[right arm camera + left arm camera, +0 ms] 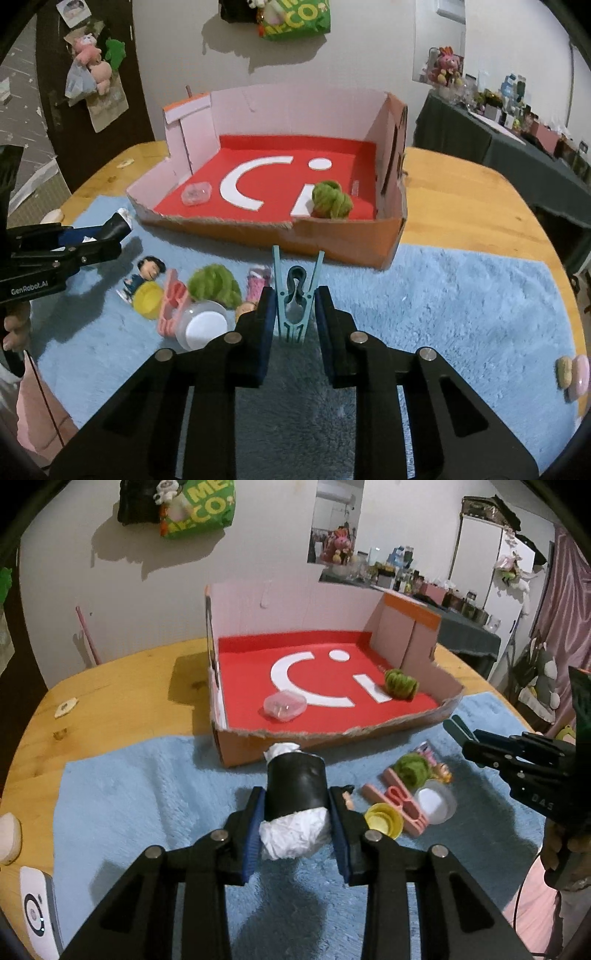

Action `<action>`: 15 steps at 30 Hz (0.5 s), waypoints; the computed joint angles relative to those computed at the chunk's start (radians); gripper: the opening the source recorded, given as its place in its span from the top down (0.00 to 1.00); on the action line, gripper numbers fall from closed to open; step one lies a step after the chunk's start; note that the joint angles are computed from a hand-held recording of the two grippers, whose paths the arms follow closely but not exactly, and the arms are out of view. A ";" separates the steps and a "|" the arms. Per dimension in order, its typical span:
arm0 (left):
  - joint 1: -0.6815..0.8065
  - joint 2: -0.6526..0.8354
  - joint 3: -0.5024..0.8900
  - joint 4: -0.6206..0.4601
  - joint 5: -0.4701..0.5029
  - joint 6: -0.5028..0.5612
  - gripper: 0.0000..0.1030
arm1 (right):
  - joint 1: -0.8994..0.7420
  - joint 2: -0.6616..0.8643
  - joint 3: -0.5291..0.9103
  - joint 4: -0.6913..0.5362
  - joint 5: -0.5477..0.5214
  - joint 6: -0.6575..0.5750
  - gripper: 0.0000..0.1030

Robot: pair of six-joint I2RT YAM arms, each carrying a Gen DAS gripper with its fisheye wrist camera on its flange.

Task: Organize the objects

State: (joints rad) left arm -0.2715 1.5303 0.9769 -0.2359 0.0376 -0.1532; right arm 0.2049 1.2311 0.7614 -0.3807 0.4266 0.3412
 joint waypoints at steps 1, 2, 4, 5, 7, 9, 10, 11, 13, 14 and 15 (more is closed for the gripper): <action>-0.001 -0.005 0.001 -0.001 0.001 0.001 0.66 | 0.003 -0.002 0.006 -0.005 0.002 -0.002 0.80; -0.002 -0.012 0.002 -0.002 0.003 0.002 0.66 | 0.006 -0.003 0.012 -0.009 0.004 -0.003 0.80; -0.006 -0.021 0.002 -0.004 0.001 0.006 0.66 | 0.011 -0.007 0.018 -0.013 0.009 -0.004 0.80; -0.008 -0.022 0.002 -0.004 -0.001 0.009 0.66 | 0.011 -0.007 0.021 -0.016 0.008 -0.005 0.80; -0.010 -0.020 0.006 -0.006 -0.002 0.011 0.66 | 0.011 -0.009 0.023 -0.018 0.009 -0.003 0.80; -0.010 -0.021 0.006 -0.009 0.001 0.011 0.66 | 0.012 -0.011 0.022 -0.018 0.011 -0.002 0.80; -0.009 -0.019 0.008 -0.010 0.004 0.011 0.66 | 0.012 -0.011 0.022 -0.017 0.010 -0.003 0.80; -0.009 -0.018 0.009 -0.010 0.004 0.011 0.66 | 0.012 -0.011 0.023 -0.018 0.010 -0.004 0.80; -0.008 -0.018 0.008 -0.009 0.008 0.013 0.66 | 0.011 -0.011 0.027 -0.020 0.014 -0.006 0.80; -0.009 -0.018 0.010 -0.009 0.010 0.013 0.66 | 0.008 -0.013 0.026 -0.021 0.012 -0.006 0.80; -0.011 -0.019 0.010 -0.009 0.010 0.011 0.66 | 0.005 -0.015 0.029 -0.022 0.008 -0.007 0.80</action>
State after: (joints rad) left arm -0.2821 1.5113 0.9872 -0.2444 0.0480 -0.1424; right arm 0.2102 1.2162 0.7902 -0.4022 0.4350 0.3341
